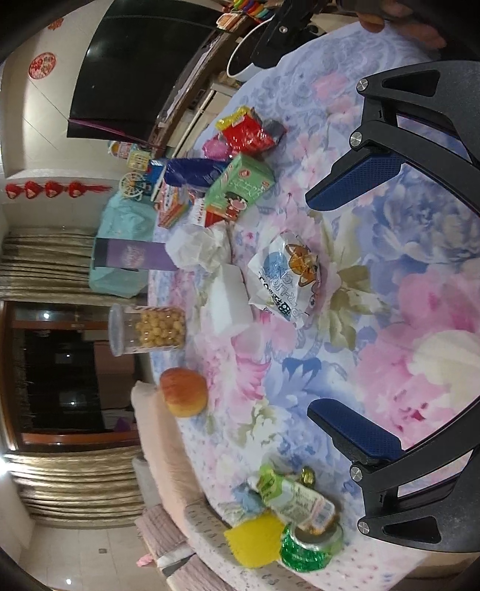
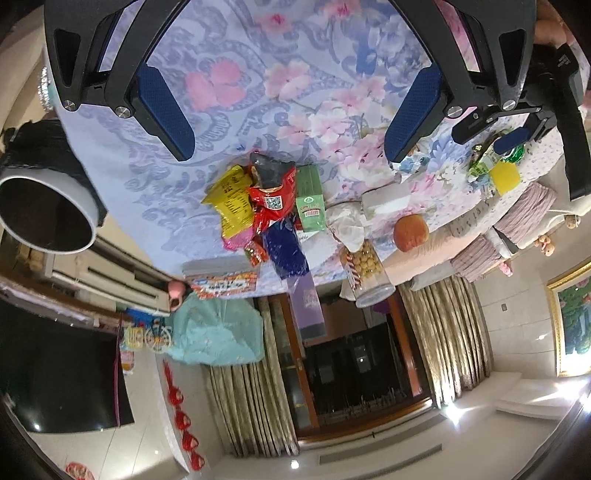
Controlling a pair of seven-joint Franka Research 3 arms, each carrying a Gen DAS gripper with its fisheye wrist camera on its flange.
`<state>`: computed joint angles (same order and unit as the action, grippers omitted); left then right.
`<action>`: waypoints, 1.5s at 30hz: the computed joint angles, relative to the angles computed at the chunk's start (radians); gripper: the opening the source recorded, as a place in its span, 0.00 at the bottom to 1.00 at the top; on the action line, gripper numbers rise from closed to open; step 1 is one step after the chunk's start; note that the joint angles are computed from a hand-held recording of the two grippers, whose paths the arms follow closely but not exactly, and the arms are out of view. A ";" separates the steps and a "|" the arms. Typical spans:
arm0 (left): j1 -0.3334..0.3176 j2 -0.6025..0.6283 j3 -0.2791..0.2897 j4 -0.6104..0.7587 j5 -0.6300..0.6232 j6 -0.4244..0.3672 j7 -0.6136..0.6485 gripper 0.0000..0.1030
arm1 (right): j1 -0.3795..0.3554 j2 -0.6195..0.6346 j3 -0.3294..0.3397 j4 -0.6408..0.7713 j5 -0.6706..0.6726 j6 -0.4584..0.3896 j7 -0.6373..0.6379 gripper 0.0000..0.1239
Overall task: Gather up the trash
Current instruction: 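Grasp the white printed wrapper with the left tool while the right tool grasps the red snack bag, then carry both wrappers to the trash bin and open both tools to drop them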
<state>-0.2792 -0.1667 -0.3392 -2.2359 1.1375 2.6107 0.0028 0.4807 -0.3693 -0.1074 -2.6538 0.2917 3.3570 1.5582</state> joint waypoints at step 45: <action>-0.112 0.213 0.050 0.207 -0.223 0.147 0.350 0.52 | 0.279 -0.028 -0.277 0.139 0.841 -0.209 -0.759 0.05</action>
